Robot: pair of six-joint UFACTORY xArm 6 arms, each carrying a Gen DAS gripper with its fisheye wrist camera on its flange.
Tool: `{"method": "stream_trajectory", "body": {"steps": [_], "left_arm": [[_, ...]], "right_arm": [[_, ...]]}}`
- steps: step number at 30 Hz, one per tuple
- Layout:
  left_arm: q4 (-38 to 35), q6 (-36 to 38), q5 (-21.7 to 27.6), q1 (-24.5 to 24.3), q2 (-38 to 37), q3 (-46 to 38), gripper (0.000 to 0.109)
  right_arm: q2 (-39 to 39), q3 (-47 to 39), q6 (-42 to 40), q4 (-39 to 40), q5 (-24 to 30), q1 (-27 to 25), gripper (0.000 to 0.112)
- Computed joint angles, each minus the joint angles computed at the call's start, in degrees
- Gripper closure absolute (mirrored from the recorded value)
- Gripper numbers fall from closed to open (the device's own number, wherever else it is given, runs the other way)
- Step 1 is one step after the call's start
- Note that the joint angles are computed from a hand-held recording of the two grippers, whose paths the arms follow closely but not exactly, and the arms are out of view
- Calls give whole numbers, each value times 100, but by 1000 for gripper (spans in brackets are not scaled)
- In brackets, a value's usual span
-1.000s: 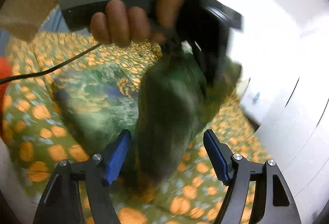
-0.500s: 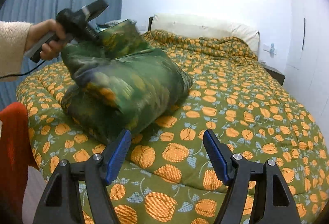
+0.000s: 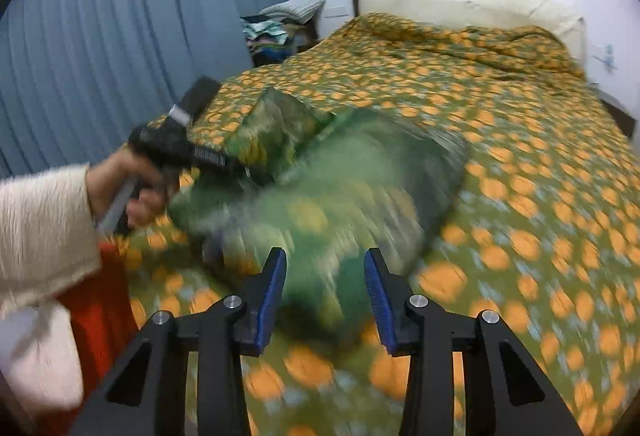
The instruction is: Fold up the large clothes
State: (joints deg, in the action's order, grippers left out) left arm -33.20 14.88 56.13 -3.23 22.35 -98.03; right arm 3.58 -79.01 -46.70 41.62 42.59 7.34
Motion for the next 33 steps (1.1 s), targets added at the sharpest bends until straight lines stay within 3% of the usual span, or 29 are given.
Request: {"method": "stream_trajectory", "body": {"steps": [2,4,7,12,14,19,23,26,31,32,33], "left_arm": [[-27,103,-77,100,-35,131,64],[-130,225,-128,193,-73,270,59],[-572,444,-59,326,-128,423,57],[-860,598,110,458,-346,521,49],[-979,668,160,544,-453,605,47],[-1116,737,339,703,-691,811,44],[-749,596,176,757,-830,900,27],[-197,354,2,854,-956,1018,27],[-167,307,-206,769,-1044,981,28],[41,160,-406,670,-952,865,30],[268,-99,-492,618,-766,658,42]], "right_arm": [[691,-563,262,-345,446,169,72],[1100,-637,706,-761,523,298,71],[1048,-166,625,-798,-14,419,71],[883,-414,939,-1323,343,426,70],[773,-606,986,-1259,514,388,70],[860,-1089,1183,-758,324,606,70],[1130,-1126,870,-452,299,1099,70],[1381,-891,1161,-1249,-51,1519,68],[1429,-847,1189,-1232,-262,1569,69],[1432,-860,1182,-1231,-222,1562,69],[1398,-815,1168,-1214,-233,1554,69]]}}
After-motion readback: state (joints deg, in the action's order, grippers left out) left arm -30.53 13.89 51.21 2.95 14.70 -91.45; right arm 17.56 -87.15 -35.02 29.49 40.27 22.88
